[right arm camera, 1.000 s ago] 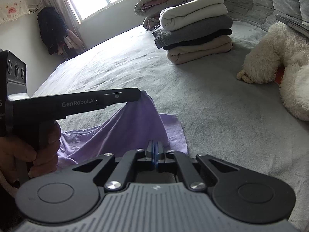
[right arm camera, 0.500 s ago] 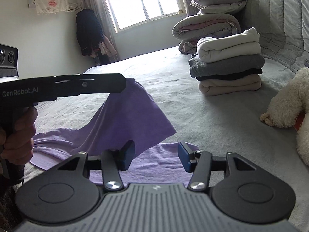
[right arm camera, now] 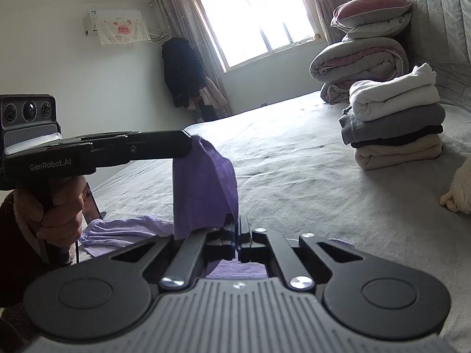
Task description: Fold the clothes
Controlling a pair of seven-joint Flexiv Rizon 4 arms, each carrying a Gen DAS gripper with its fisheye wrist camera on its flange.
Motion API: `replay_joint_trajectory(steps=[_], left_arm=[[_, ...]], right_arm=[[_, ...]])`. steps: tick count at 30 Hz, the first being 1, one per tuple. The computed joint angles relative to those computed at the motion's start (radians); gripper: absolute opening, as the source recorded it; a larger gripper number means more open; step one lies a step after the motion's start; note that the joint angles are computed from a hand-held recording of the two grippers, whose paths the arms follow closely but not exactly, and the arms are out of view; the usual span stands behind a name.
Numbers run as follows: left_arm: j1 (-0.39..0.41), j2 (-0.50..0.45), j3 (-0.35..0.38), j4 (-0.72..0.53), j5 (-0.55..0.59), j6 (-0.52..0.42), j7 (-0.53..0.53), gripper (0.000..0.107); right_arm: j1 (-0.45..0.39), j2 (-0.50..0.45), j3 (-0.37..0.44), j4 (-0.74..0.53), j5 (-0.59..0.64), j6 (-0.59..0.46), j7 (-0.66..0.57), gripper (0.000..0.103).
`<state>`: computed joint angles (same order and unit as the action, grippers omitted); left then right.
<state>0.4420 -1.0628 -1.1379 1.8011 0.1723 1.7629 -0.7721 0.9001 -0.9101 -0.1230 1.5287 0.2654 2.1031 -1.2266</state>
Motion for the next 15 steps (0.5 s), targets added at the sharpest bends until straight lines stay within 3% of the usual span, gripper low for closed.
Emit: replay_joint_trajectory(steps=[3, 9, 15], left_arm=[[-0.074, 0.014, 0.076, -0.064, -0.044, -0.009, -0.024, 0.0], [-0.263, 0.011, 0.252, -0.235, -0.165, -0.088, -0.051, 0.0], [-0.44, 0.006, 0.435, -0.373, -0.285, -0.181, -0.024, 0.0]], right_arm=[[0.017, 0.012, -0.019, 0.002, 0.056, -0.048, 0.04, 0.0], [-0.025, 0.046, 0.018, 0.039, 0.062, -0.104, 0.177, 0.0], [-0.049, 0.069, 0.005, 0.065, 0.058, -0.256, 0.349, 0.0]])
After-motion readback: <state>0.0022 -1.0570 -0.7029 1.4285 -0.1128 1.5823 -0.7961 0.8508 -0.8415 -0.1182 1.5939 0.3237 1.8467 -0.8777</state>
